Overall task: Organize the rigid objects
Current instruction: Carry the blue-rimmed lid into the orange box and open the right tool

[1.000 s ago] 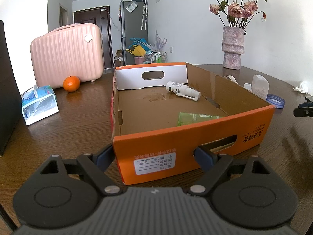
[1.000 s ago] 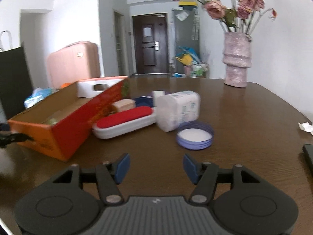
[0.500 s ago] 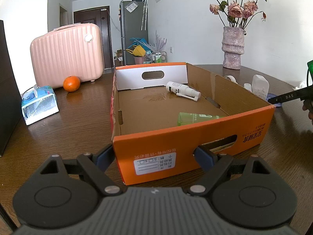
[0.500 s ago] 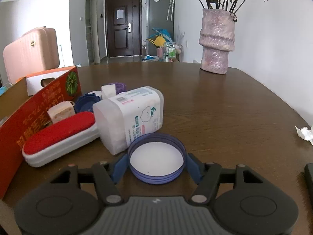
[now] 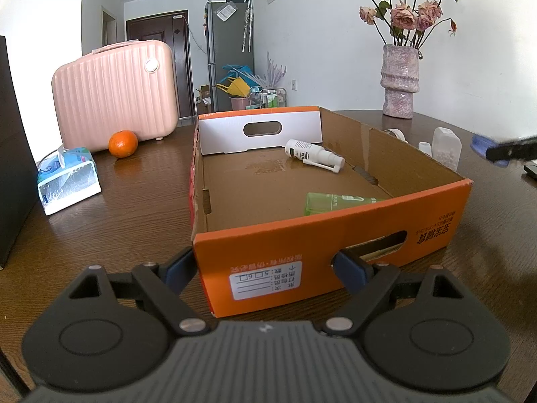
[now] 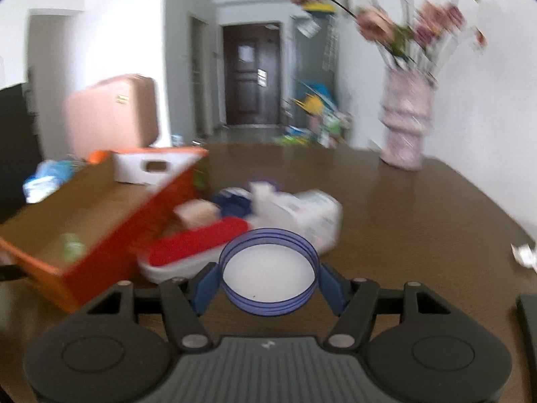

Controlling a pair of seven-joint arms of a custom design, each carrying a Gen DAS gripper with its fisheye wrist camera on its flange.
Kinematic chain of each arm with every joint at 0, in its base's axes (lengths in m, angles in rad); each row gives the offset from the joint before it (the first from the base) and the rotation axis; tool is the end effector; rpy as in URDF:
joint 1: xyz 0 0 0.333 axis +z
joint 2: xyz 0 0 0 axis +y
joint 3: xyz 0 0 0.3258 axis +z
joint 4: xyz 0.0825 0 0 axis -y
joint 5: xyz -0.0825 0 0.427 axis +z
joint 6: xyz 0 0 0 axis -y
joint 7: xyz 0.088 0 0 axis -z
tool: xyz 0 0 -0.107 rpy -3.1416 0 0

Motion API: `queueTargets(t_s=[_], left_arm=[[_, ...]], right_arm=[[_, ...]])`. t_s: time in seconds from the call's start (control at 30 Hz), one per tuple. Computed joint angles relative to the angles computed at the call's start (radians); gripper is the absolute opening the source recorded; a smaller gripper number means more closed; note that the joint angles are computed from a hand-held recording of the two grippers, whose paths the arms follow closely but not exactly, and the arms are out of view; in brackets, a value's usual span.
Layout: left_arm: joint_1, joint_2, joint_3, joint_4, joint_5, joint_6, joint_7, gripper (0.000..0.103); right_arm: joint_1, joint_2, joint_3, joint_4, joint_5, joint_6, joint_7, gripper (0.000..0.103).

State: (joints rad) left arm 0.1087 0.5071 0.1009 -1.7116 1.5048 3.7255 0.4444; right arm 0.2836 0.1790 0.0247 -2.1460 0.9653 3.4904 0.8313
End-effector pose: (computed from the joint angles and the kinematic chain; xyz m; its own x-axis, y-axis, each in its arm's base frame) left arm 0.6717 -0.0023 0.3631 -0.4613 -0.8863 -0.0415 -0.4268 0.2627 -0.8654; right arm 0.6061 0.0895 0.4075 -0.0359 -0.9990 -0.0265 -0.5019 0.0409 -0.8639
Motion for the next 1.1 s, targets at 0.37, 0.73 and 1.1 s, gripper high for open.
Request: queueTargets(t_s=[0.37, 0.73, 1.1], left_arm=[[0.000, 0.000, 0.000, -0.001, -0.001, 0.000, 0.001, 0.089], [0.000, 0.000, 0.000, 0.000, 0.001, 0.000, -0.001, 0.089], [-0.006, 0.005, 0.009, 0.011, 0.019, 0.008, -0.029, 0.089]], right_arm=[[-0.297, 0.062, 0.305, 0.100, -0.705, -0.136, 0.410, 0.064], [-0.131, 0.208, 0.174, 0.352, -0.651, -0.372, 0.292, 0.064], [0.036, 0.267, -0.026, 0.436, -0.596, -0.428, 0.299, 0.065]])
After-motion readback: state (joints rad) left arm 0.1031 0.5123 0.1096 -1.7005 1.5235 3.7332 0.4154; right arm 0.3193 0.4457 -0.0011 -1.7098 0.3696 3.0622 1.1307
